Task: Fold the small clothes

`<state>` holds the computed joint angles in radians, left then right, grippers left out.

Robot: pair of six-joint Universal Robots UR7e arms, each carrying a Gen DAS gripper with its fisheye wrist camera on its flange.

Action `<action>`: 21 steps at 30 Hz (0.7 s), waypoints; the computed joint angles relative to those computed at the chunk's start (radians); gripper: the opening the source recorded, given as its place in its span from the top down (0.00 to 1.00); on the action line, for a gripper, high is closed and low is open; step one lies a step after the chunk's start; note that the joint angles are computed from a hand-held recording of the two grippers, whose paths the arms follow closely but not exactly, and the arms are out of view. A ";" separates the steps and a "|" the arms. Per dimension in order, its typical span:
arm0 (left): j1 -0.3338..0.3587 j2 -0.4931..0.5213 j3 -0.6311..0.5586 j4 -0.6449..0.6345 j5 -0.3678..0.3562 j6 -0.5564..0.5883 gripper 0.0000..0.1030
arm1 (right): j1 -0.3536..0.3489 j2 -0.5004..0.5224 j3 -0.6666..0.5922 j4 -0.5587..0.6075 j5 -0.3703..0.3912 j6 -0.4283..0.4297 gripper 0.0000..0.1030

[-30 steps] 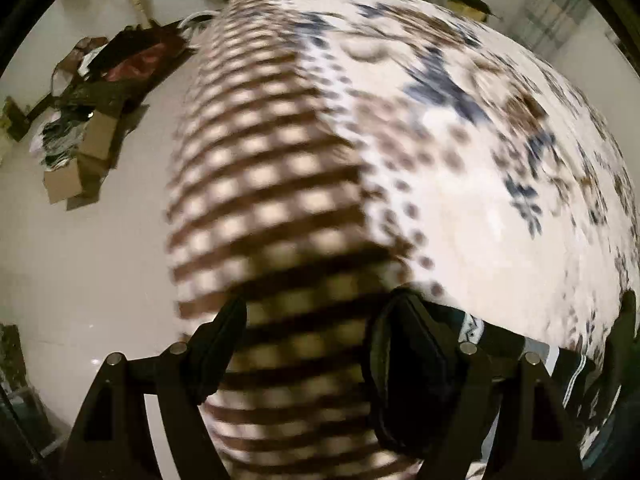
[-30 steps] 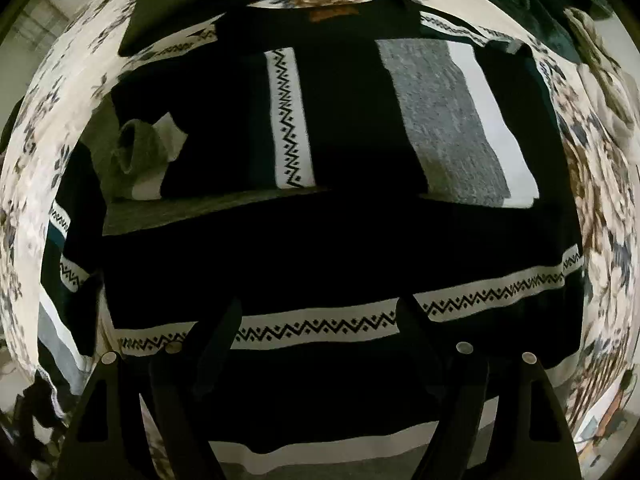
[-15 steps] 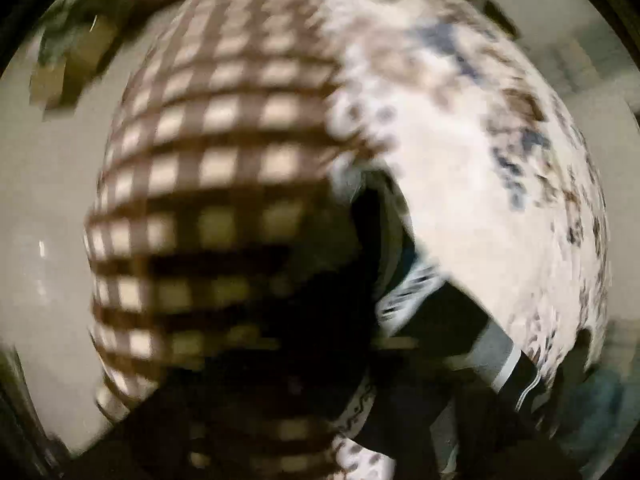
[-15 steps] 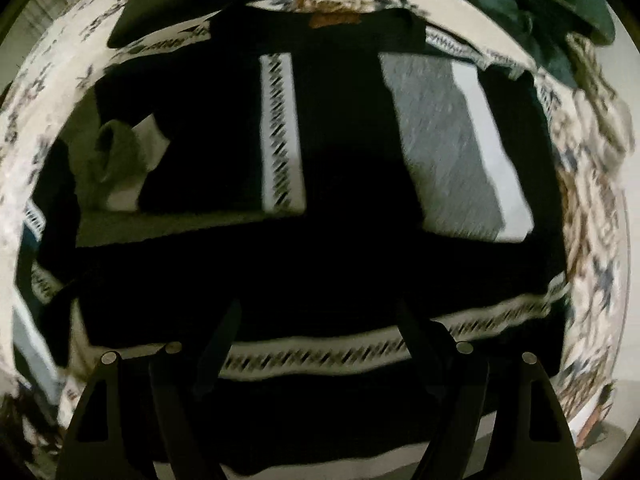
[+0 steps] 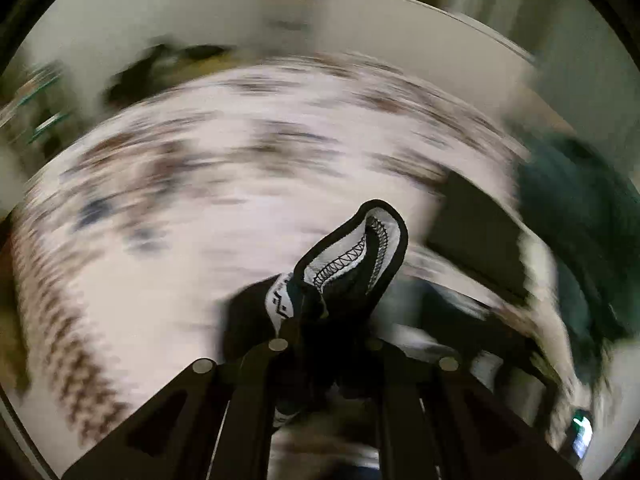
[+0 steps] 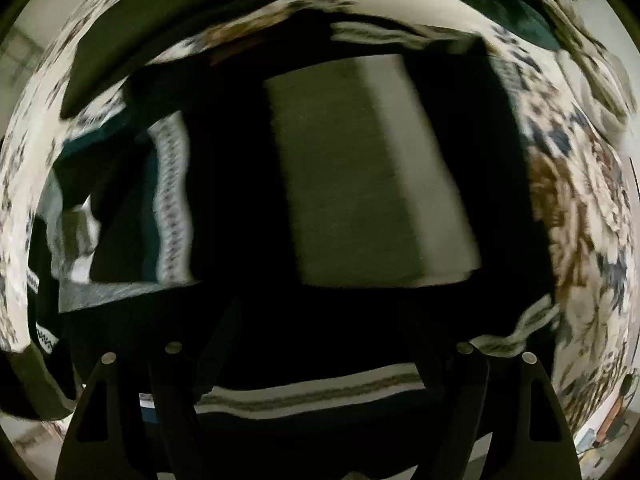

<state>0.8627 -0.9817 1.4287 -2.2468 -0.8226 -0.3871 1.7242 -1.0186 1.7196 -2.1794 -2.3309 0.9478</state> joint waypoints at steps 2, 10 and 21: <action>-0.031 0.082 -0.048 -0.002 -0.110 0.031 0.95 | -0.025 -0.065 0.050 -0.010 -0.011 -0.001 0.21; -0.147 0.406 -0.220 0.098 -0.442 0.102 0.95 | -0.144 -0.290 0.206 -0.015 -0.025 -0.016 0.21; -0.102 0.372 -0.258 0.300 -0.402 0.055 0.01 | -0.263 -0.508 0.345 -0.250 0.125 -0.244 0.21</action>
<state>0.7602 -0.6095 1.1711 -1.9465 -1.2247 -0.3323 1.4613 -1.5269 2.0647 -2.4296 -2.2056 0.7035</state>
